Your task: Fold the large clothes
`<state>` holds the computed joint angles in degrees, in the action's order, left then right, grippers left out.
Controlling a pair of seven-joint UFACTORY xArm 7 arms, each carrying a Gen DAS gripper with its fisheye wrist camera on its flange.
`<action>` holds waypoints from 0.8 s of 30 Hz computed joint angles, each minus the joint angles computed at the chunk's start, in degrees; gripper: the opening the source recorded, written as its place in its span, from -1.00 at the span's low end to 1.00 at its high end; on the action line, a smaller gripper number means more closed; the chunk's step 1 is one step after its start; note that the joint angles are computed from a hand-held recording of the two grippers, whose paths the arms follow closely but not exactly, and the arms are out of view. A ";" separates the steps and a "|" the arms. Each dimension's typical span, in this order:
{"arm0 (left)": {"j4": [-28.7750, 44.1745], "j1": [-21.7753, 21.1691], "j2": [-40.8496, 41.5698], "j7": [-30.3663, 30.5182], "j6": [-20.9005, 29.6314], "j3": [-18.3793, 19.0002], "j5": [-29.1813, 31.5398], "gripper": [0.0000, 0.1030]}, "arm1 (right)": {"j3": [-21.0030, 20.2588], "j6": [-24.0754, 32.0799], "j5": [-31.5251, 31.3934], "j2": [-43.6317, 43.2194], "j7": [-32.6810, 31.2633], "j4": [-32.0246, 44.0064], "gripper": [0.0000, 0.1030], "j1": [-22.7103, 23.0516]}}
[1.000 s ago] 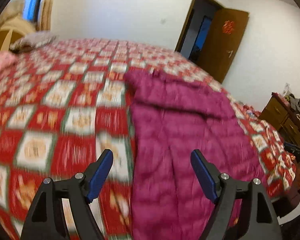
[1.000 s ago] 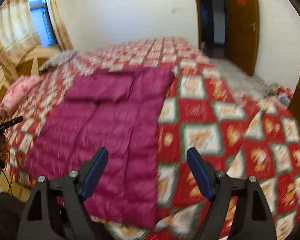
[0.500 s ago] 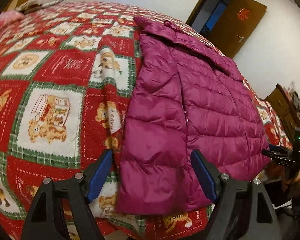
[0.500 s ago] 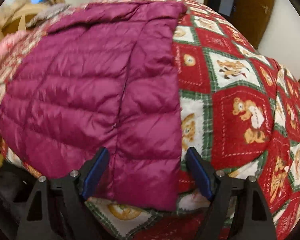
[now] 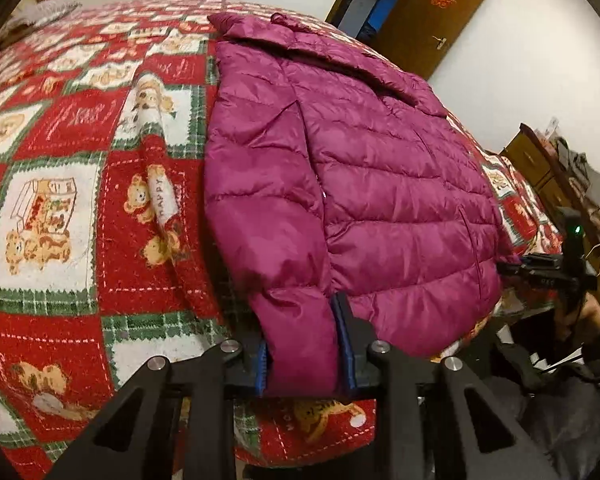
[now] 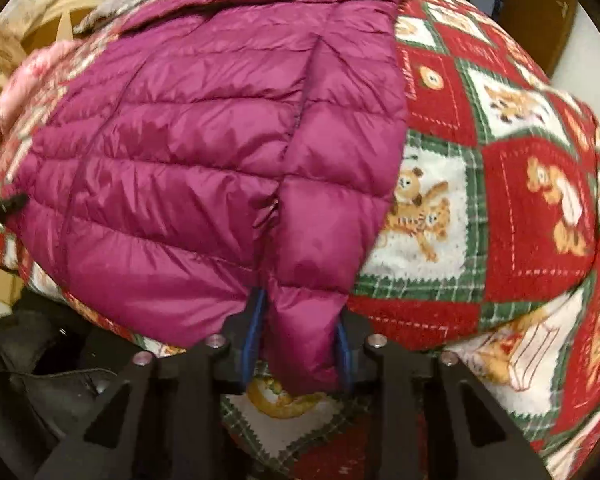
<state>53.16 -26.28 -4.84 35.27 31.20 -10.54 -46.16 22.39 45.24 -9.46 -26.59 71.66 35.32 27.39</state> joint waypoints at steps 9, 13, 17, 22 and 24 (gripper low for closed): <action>-0.02 -0.55 -3.22 8.17 1.24 1.71 -13.17 -0.86 | 3.52 -5.91 -1.62 -11.38 7.55 -5.27 -0.77 -1.66; 0.37 -1.26 -5.65 13.61 2.25 2.58 -20.02 -0.88 | 5.84 -7.49 -2.34 -16.70 10.78 -6.48 -0.77 -2.51; 0.53 -1.56 -8.63 20.12 4.58 3.57 -25.60 -0.88 | 7.18 -6.46 -3.36 -19.28 10.84 -5.43 -0.77 -3.08; -0.58 -1.76 -12.69 26.70 8.11 5.31 -31.95 -0.88 | 9.06 -4.12 -3.18 -22.65 11.74 -3.74 -0.79 -3.45; -1.53 -1.58 -15.07 28.86 9.60 5.86 -34.07 -0.88 | 9.26 -2.15 -2.98 -24.15 11.37 -2.66 -0.79 -3.42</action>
